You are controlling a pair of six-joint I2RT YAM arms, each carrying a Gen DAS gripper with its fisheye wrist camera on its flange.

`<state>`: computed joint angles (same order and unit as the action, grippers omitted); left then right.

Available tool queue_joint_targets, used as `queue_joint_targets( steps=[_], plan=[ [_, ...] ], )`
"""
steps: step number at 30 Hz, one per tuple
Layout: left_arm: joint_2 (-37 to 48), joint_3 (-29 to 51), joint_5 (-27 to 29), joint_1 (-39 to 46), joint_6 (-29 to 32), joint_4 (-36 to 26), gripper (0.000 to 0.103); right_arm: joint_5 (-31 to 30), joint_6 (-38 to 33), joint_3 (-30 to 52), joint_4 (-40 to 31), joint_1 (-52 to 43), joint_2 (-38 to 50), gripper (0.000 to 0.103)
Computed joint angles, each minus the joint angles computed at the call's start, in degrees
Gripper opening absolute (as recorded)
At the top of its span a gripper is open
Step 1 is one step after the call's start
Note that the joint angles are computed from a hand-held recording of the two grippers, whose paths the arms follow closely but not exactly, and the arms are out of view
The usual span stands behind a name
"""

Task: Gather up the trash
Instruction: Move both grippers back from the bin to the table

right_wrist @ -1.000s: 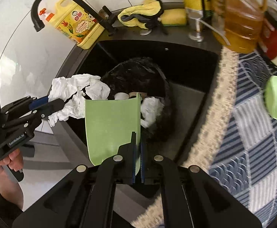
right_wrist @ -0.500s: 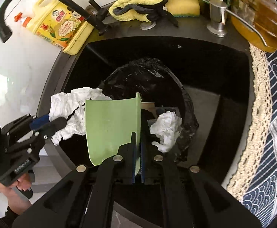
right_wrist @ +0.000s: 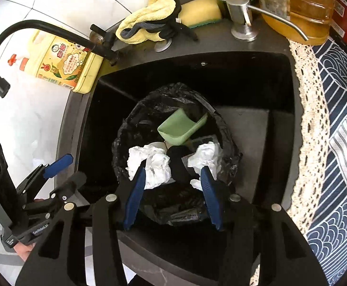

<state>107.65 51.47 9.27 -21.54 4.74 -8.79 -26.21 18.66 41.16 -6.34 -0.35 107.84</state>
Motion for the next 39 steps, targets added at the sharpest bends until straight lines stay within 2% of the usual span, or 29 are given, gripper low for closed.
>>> queue_joint_targets(
  steps=[4, 9, 11, 13, 19, 27, 34, 39],
  plan=[
    [-2.0, 0.1, -1.3, -2.4, -3.5, -0.9, 0.066, -2.0, -3.1, -1.1, -3.3, -3.4, -3.3, 0.049],
    [-3.4, 2.2, -3.3, -8.1, -8.1, -3.6, 0.066, -2.8, -11.3, -1.7, -13.4, -11.6, -9.9, 0.049],
    [-3.9, 3.4, -4.2, -10.8, -10.1, -4.7, 0.066, -3.3, -15.3, -1.8, -17.5, -15.8, -12.8, 0.05],
    [-4.4, 5.0, -4.8, -14.1, -12.4, -6.0, 0.066, -4.6, -20.7, -1.5, -23.3, -21.8, -15.9, 0.057],
    [-3.2, 11.9, -8.8, -23.3, -18.3, -10.7, 0.066, -5.0, -37.0, 3.9, -39.0, -38.2, -19.4, 0.057],
    [3.0, 23.2, -13.0, -33.1, -24.8, -15.8, 0.066, -4.5, -54.0, 17.7, -51.6, -56.9, -11.3, 0.058],
    [14.1, 35.6, -15.2, -39.6, -28.6, -17.9, 0.069, -1.7, -62.8, 29.1, -53.9, -68.5, -0.4, 0.058],
    [20.6, 42.9, -16.3, -42.2, -31.7, -19.0, 0.07, -0.4, -66.4, 37.6, -55.0, -72.4, 6.9, 0.058]
  ],
)
